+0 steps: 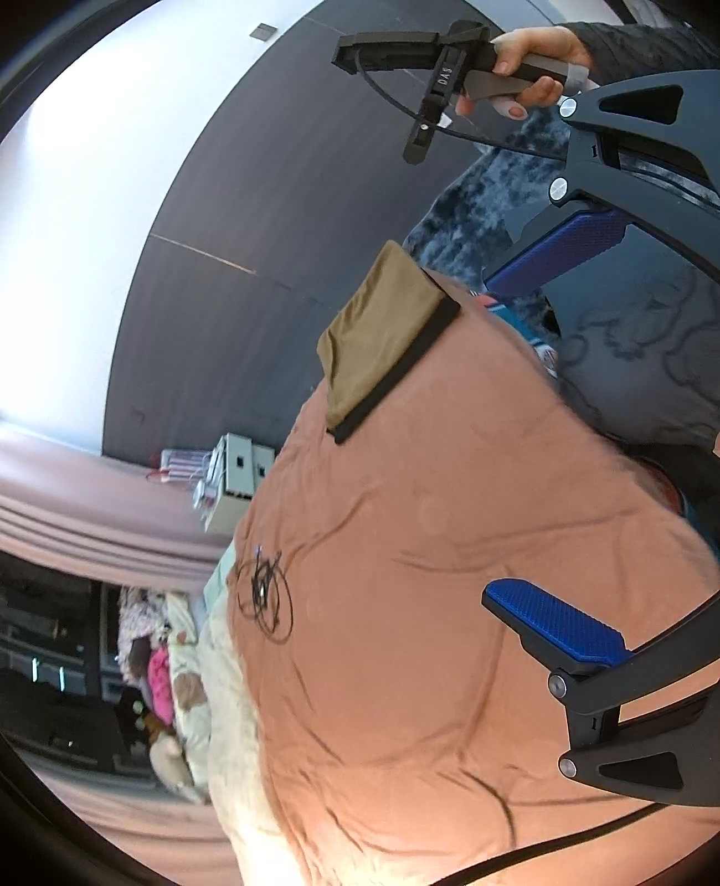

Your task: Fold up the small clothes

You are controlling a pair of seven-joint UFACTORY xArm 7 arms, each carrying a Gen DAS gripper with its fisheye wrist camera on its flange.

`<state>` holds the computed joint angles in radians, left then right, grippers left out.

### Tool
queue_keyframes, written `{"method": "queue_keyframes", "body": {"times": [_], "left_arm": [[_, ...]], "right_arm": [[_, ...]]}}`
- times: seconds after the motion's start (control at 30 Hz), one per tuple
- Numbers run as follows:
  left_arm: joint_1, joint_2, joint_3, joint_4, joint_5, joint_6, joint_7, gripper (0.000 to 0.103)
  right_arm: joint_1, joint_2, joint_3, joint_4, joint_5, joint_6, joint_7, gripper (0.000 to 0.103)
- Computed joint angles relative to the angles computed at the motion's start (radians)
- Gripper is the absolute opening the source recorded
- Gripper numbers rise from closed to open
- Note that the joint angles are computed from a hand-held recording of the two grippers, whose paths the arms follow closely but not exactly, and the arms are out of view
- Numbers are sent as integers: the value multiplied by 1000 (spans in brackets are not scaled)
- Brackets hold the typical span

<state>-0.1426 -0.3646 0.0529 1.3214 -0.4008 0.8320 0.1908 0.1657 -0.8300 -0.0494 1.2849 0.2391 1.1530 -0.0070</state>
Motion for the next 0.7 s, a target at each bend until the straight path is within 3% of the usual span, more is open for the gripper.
{"method": "queue_keyframes", "body": {"times": [0.3,0.43,0.7], "left_arm": [[59,-317,-6,-305,105,-57,-99,103],[106,-446,-38,-416,191,-72,-167,103],[155,-644,-98,-551,317,-37,-291,103]], "right_arm": [[11,-149,39,-142,2,-35,22,103],[19,-206,59,-188,-6,-34,31,103],[45,-323,84,-268,-7,-13,47,103]]}}
